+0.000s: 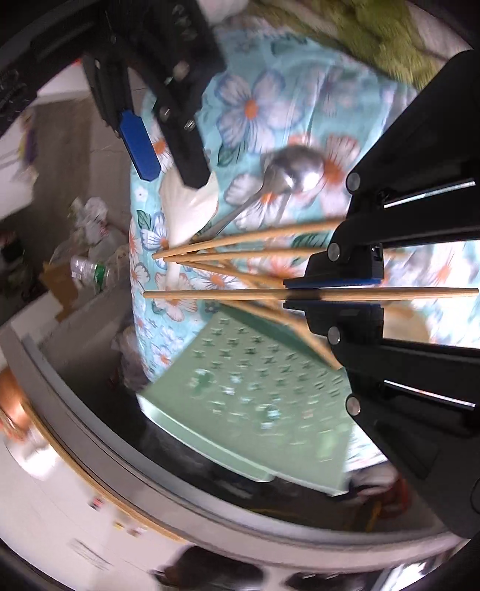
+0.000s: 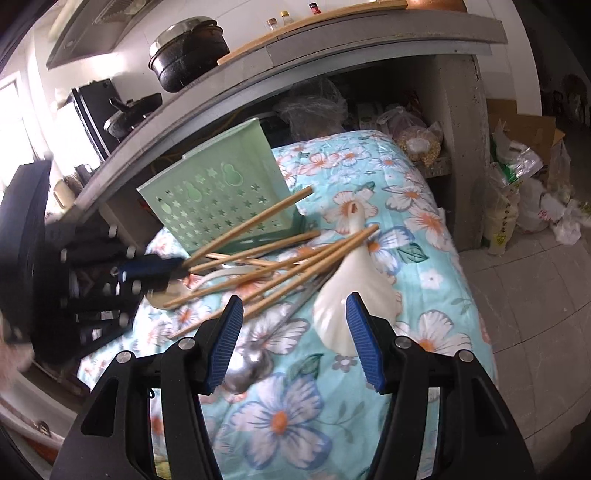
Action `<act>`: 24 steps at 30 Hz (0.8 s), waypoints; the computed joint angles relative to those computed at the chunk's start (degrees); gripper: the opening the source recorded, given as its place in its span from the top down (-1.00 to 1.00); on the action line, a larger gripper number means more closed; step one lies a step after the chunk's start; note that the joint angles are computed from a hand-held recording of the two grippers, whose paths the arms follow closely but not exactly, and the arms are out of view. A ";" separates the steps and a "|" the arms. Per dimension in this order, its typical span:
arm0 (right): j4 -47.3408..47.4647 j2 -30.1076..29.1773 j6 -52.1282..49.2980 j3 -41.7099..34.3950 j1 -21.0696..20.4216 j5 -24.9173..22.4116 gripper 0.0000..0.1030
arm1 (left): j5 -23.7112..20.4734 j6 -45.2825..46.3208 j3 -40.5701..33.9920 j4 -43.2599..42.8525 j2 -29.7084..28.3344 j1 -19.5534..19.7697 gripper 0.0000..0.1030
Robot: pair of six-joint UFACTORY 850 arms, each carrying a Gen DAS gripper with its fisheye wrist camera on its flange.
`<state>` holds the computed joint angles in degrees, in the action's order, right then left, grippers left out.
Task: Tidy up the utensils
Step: 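Lift the chopstick with the left tool while the right tool grasps another chopstick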
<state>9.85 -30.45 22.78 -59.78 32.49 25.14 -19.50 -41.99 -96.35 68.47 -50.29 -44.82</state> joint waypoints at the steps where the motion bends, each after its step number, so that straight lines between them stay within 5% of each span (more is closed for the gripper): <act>1: -2.34 0.07 2.62 -0.07 -0.24 0.01 -0.11 | 0.82 -4.26 1.85 0.97 1.09 0.10 0.90; 7: -21.53 -0.86 23.49 -2.25 -2.19 0.47 0.04 | 3.60 -29.01 9.30 12.32 4.34 0.36 0.90; 17: -50.00 -7.20 63.54 -8.65 -6.59 5.07 0.33 | 5.68 -49.59 15.04 24.11 6.19 2.09 0.90; 24: -55.68 -10.29 74.39 -11.80 -7.18 5.04 0.41 | 8.87 -62.30 15.52 34.66 5.43 3.72 0.90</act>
<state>-45.83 -40.74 97.17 -71.57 25.30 30.18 -10.63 -104.29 -80.83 103.14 -44.85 -41.09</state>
